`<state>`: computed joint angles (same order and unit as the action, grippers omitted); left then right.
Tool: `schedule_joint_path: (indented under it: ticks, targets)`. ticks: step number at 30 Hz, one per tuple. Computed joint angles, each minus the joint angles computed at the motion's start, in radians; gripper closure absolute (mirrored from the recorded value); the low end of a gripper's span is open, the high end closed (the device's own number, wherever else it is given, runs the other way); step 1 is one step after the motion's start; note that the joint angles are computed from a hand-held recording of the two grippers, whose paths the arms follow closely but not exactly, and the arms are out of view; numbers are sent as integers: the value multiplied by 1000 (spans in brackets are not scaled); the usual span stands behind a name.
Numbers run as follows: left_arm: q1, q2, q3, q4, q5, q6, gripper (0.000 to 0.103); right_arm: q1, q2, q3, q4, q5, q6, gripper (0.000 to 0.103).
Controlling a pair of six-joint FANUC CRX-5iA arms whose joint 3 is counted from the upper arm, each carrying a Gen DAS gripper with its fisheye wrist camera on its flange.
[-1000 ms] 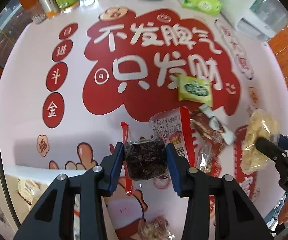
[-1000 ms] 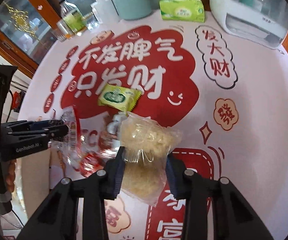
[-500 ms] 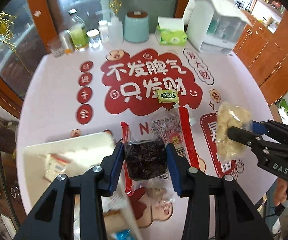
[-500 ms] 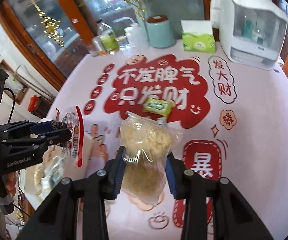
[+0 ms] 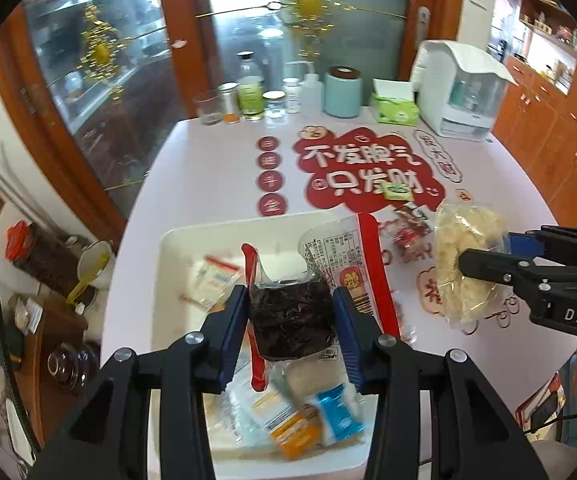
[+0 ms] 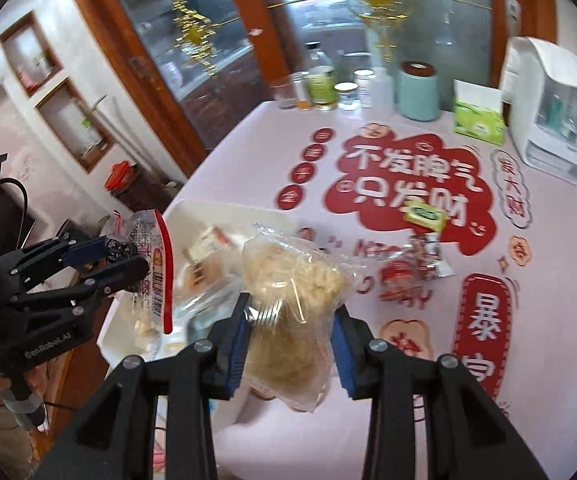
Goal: Organize snacks
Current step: 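Carry the dark snack bag and rice-cake bag over the white tray, then open both tools to drop the two bags into the tray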
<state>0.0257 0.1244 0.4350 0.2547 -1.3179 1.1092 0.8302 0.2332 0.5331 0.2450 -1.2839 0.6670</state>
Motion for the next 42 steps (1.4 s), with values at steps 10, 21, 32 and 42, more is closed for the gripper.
schedule_joint_path:
  ticks: [10,21,32,42]
  targets:
    - [109,-59,-118,16,31,-61,61,67,119,152,-3,-41,10,66]
    - [149,-77,-163,14,59,-103,61,100,236,307,-26,-107,33,65]
    - [122,-134,-215,-51,144,-96,14,116,278,361,2,-142,25,50]
    - [125,-129,-209,-46,118,-64,14,129,248,318,20,-134,12,47]
